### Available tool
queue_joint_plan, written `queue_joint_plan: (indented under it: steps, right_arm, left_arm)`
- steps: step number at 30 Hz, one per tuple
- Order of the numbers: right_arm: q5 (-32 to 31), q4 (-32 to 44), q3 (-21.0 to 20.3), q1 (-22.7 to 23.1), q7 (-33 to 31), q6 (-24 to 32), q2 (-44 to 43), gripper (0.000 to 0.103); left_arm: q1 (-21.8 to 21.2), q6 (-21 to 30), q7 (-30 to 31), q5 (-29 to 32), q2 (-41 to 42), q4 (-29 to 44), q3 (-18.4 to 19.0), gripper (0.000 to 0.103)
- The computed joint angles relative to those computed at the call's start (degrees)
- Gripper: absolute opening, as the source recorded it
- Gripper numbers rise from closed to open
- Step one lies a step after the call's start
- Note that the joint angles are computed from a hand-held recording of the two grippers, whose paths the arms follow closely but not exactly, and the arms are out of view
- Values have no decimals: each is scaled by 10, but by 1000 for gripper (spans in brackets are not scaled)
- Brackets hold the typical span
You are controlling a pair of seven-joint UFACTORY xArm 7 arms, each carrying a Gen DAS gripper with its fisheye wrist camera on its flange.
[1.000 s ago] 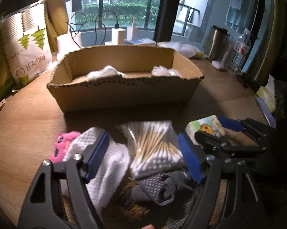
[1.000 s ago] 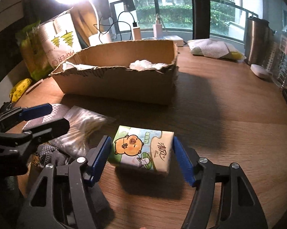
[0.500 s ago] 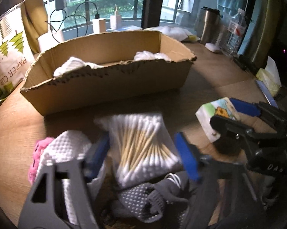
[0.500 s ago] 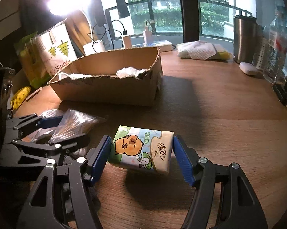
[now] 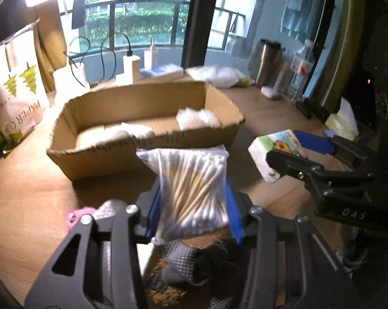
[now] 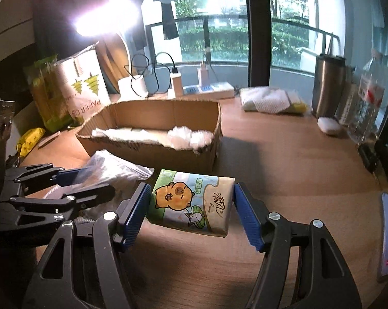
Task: Organize soft objects
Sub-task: 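Lower the tissue pack and cotton-swab bag into the box and open both tools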
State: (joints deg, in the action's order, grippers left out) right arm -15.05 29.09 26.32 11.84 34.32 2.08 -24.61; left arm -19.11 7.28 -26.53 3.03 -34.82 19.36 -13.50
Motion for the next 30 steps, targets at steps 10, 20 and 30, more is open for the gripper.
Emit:
queue_joint_plan:
  steps: [10, 20, 30]
  right_arm:
    - [-41, 60, 47, -44, 22, 15, 19, 70]
    - [-135, 134, 104, -107, 90, 24, 73, 70]
    - [-294, 218, 133, -141, 205, 49, 167, 70]
  left_arm:
    - [15, -12, 31, -4, -55, -10, 35, 45]
    - [46, -48, 83, -11, -50, -12, 74, 45]
    - [49, -108, 133, -34, 25, 7, 127, 45]
